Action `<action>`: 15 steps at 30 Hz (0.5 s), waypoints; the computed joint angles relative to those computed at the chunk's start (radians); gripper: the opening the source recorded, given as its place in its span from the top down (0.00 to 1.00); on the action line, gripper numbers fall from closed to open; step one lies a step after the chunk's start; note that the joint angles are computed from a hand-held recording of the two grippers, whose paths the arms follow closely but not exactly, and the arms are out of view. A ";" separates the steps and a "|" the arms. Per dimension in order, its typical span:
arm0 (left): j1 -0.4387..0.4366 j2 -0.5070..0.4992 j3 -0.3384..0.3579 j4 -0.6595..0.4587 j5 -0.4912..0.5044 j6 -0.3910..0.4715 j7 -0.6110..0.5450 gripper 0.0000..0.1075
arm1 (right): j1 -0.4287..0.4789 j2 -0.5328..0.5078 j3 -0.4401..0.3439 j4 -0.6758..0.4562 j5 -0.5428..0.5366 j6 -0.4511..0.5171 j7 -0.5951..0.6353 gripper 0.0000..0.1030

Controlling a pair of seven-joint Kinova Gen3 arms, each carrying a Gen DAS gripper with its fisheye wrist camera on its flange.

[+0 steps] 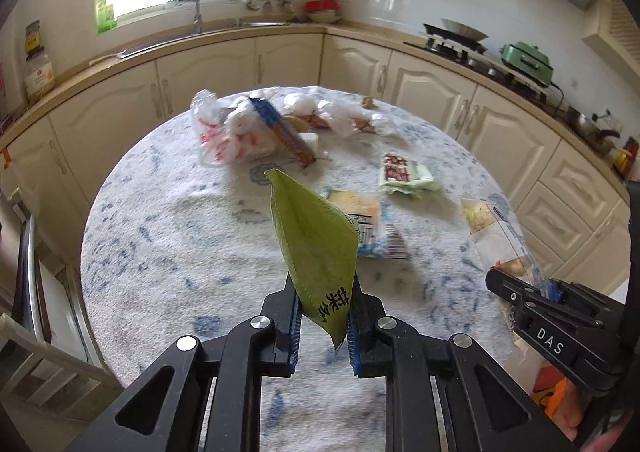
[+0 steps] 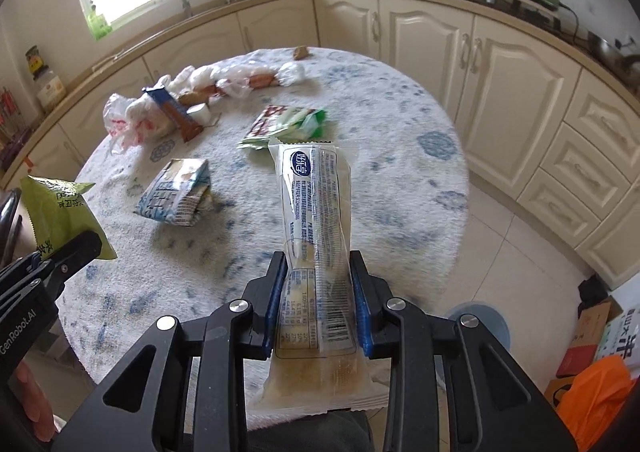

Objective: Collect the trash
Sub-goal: 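Carry both held items over the blue trash bin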

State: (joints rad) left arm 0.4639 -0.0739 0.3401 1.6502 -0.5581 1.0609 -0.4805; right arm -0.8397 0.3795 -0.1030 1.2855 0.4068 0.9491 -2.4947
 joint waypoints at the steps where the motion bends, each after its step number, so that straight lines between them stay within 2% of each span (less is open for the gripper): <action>1: 0.005 0.008 0.005 -0.010 -0.004 -0.001 -0.009 0.86 | -0.001 -0.015 0.008 0.021 0.006 -0.003 -0.018 0.71; 9: 0.091 0.114 0.001 -0.113 -0.023 -0.037 -0.109 0.86 | 0.031 -0.128 0.011 0.179 0.086 0.020 -0.200 0.71; 15: 0.155 0.251 -0.033 -0.243 0.063 -0.076 -0.295 0.86 | 0.112 -0.208 -0.014 0.309 0.117 0.050 -0.334 0.71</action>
